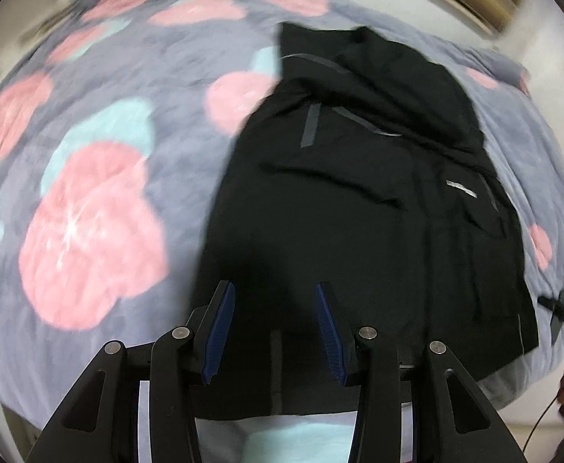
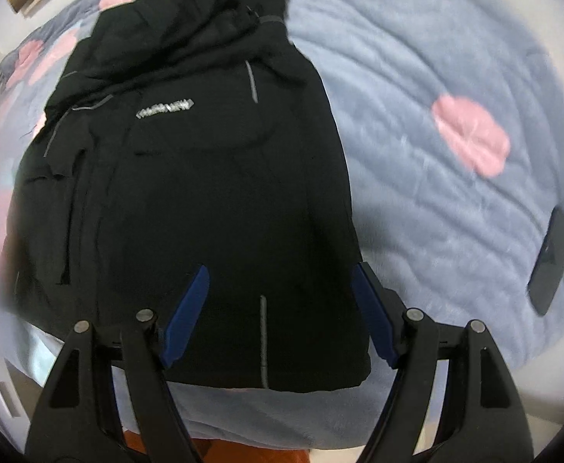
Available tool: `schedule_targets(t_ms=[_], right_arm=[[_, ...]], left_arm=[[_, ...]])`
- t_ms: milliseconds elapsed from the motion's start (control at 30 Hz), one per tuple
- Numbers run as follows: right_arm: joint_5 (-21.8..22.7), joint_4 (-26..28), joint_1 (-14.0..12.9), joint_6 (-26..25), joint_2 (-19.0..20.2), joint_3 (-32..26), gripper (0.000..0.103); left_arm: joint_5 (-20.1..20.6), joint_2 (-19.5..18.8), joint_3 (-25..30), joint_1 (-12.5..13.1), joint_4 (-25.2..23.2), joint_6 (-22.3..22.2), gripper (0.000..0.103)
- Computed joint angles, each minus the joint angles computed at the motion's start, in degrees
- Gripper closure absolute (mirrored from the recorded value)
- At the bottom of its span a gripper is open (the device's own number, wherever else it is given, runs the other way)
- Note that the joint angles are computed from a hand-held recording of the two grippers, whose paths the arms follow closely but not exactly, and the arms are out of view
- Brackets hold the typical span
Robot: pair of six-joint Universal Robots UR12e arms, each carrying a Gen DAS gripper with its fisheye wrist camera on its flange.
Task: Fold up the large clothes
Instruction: 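Move both grippers to the jacket hem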
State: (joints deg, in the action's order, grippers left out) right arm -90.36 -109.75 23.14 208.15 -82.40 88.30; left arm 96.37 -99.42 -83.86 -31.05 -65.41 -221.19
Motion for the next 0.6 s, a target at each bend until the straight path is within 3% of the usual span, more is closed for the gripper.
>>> schedule_targets(t_ms=[100, 300, 600], right_arm=[[2.0, 0.1, -0.9, 1.8, -0.7, 1.7, 0.029], [-3.1, 4.4, 0.1, -0.8, 0.2, 1.0, 0.029], [-4.4, 3.3, 0.8, -1.5, 0.1, 0.7, 0.029]], left_arm=[[-4.4, 2.9, -5.1, 2.4, 3.6, -4.5, 0.058], [-10.4, 4.9, -9.9, 4.4, 5.0, -6.5, 0.058], [-12.2, 4.4, -10.9, 4.1, 3.9, -7.2, 0.058]])
